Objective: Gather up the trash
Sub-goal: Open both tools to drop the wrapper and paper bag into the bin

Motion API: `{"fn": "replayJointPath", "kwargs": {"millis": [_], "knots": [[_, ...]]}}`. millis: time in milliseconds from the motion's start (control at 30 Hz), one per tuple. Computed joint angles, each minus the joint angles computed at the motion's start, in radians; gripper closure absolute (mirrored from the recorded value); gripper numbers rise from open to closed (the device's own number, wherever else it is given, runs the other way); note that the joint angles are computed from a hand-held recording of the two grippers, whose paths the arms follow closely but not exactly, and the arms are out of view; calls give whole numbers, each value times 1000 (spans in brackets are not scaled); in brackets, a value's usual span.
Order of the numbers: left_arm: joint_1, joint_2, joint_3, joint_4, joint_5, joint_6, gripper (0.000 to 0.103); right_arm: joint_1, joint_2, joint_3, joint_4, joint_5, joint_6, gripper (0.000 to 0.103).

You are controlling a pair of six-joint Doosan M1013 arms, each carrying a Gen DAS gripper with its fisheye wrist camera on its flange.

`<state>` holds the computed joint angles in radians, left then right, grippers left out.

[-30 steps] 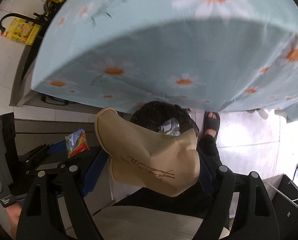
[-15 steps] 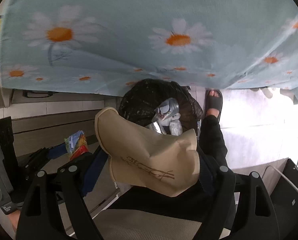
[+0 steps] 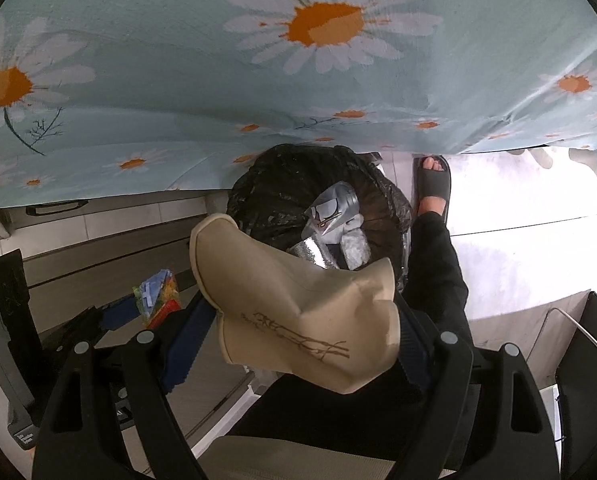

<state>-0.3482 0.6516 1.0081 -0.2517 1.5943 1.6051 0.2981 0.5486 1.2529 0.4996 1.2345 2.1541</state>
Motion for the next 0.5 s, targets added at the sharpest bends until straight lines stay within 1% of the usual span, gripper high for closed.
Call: {"fn": "replayJointPath", "kwargs": {"millis": [100,133,200,233,267,300,500], "knots": [[-1,3,-5,3,4,2,35,-3,-2,6,10,-8,1,20],[-2,3,-7,6,2,2,33,-4,-3,9,15,-12,-1,20],[-7,3,-13,25,-2,4,31,-9,-7,13,29,-19,3,17],[-13,0,-14,52,-15,9,27,-11,-7,14,35,-21,3,15],[-15,-2,-14,65,-23,10,24,-13,-9,17,36,-26,8,10],[-14,-1,-17,63,-22,6,22,-14,-12,21,33,-34,15,9],[-16,3,-22,65,-9,-12,22,-24,-17,29,43,-40,13,8]]}}
